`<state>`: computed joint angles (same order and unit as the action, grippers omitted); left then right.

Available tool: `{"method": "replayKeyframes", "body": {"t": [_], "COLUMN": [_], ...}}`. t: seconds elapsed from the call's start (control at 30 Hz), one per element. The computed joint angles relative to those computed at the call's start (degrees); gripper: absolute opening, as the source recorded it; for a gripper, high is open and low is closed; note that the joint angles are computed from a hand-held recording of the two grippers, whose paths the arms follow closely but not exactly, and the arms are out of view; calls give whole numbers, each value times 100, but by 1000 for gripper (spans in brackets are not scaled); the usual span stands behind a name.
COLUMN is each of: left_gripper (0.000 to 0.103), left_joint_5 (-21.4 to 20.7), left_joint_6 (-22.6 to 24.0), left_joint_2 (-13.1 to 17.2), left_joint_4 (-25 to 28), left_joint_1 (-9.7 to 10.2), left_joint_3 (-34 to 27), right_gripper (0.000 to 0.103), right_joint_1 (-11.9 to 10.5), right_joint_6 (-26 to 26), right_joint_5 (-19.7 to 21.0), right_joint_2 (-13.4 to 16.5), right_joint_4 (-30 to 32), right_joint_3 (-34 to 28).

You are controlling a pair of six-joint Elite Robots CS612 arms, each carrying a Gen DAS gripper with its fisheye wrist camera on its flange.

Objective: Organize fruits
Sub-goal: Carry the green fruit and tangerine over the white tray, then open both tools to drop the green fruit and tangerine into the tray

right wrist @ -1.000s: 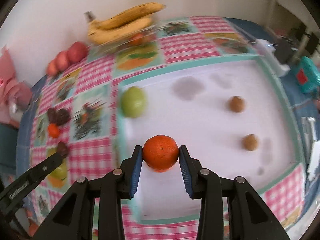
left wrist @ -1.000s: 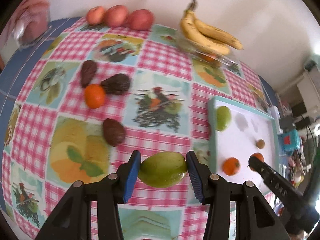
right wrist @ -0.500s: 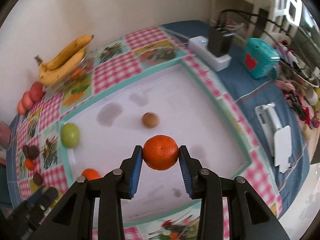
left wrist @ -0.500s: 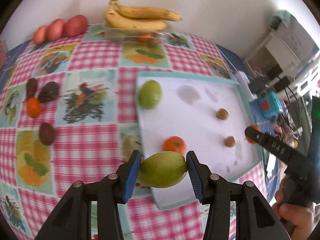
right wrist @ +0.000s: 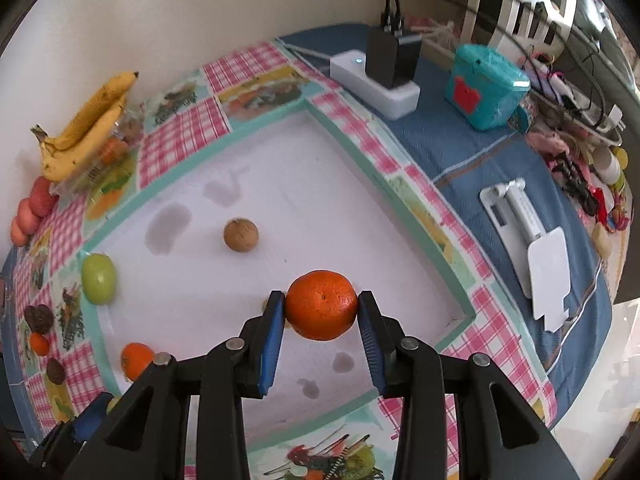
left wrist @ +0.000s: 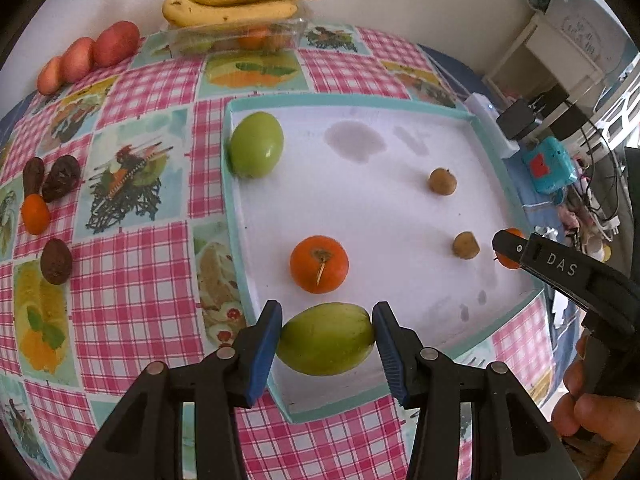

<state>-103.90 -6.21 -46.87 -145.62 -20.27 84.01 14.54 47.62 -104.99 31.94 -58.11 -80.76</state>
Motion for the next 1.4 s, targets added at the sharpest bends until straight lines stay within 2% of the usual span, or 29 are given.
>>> {"method": "replayKeyframes", "body": {"t": [0.13,0.27,0.6,0.9,0.93,1.03,1.13,1.17,1.3,1.37,1.4], "left_gripper": [50,50,50,50,50,51,52,52,59,61,63], "left_joint_5": [43,81,252,221,223,212,123,90,123,127,133], "left_joint_6": [37,84,156,126,136,133,76,82,118,74,38], "left_joint_2": [20,40,103,123,124,121,108,97,34,12,3], "left_joint_4": [52,94,140,120,113,139,97,60,-124,-179,-212], "left_joint_1": [-25,-51,-125,-118,-119,-113,-85,-76,-68,-51,-38], "left_joint_3": [-2,-12,-66,-84,-83,-88,-78,-66,-4,7,10], "right_gripper": [38,38,38,39,40,56,59,63,65,76,77], "right_joint_1": [-40,-90,-92,-114,-114,-99,-99,-100,-83,-73,-65], "right_joint_6": [261,381,386,388,403,401,357,353,297,263,251], "right_joint_5": [-81,60,76,122,110,15,31,33,-52,-85,-105], "right_joint_2": [40,89,113,103,108,97,100,103,90,95,102], "right_joint_4": [216,331,417,377,361,348,273,258,165,73,40], "right_joint_3": [-60,-92,-82,-41,-54,-65,-81,-88,-88,-88,-106]}}
